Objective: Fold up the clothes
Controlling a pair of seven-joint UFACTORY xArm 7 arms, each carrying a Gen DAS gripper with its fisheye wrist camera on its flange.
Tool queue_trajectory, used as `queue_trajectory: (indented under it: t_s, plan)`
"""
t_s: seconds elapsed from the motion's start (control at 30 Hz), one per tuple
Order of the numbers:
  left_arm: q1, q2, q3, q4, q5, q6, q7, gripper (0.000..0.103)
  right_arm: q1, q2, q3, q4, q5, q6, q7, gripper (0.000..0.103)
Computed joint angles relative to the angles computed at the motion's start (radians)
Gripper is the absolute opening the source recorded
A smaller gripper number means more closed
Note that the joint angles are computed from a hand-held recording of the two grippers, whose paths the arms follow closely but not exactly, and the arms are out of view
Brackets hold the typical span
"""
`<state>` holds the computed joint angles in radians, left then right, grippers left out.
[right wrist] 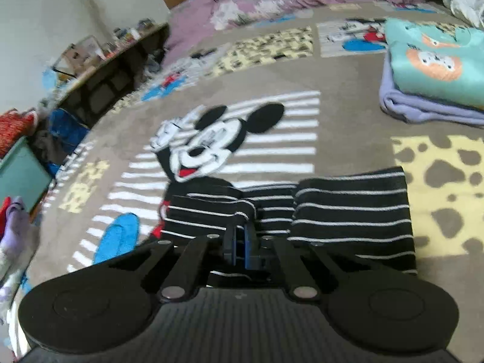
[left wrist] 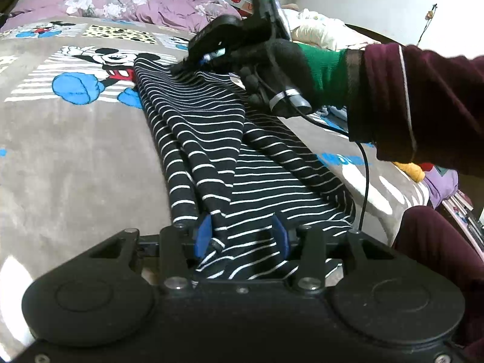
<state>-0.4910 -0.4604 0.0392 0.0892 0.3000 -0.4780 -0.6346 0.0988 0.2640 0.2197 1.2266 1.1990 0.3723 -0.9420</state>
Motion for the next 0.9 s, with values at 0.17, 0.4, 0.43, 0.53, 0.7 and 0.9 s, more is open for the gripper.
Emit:
queue_trajectory:
  t_s: [0.17,0.4,0.43,0.53,0.7,0.9]
  plan:
    - [-0.055,0.022,0.132,-0.003,0.096,-0.052,-0.091,0.042,-0.022,-0.034,-0.012,0.023,0.171,0.056,-0.127,0.007]
    - [-0.038,0.055,0.211,0.007,0.252,-0.112,-0.244,0.042,-0.006,0.022,-0.027,0.037,0.128,-0.006,-0.074,0.007]
    - [-0.031,0.059,0.214,0.007,0.269,-0.121,-0.262,0.042,-0.008,0.03,-0.025,0.037,0.127,-0.007,-0.059,0.007]
    - [-0.01,0.079,0.228,0.01,0.321,-0.155,-0.32,0.042,0.0,0.052,-0.028,0.041,0.051,-0.017,0.008,0.007]
    - [0.04,0.09,0.211,0.015,0.384,-0.175,-0.384,0.041,-0.03,0.05,0.009,0.034,0.001,-0.037,0.059,0.013]
    - [0.126,0.079,0.094,0.013,0.318,-0.135,-0.393,0.017,-0.055,-0.049,0.007,-0.024,0.148,-0.011,-0.084,0.028]
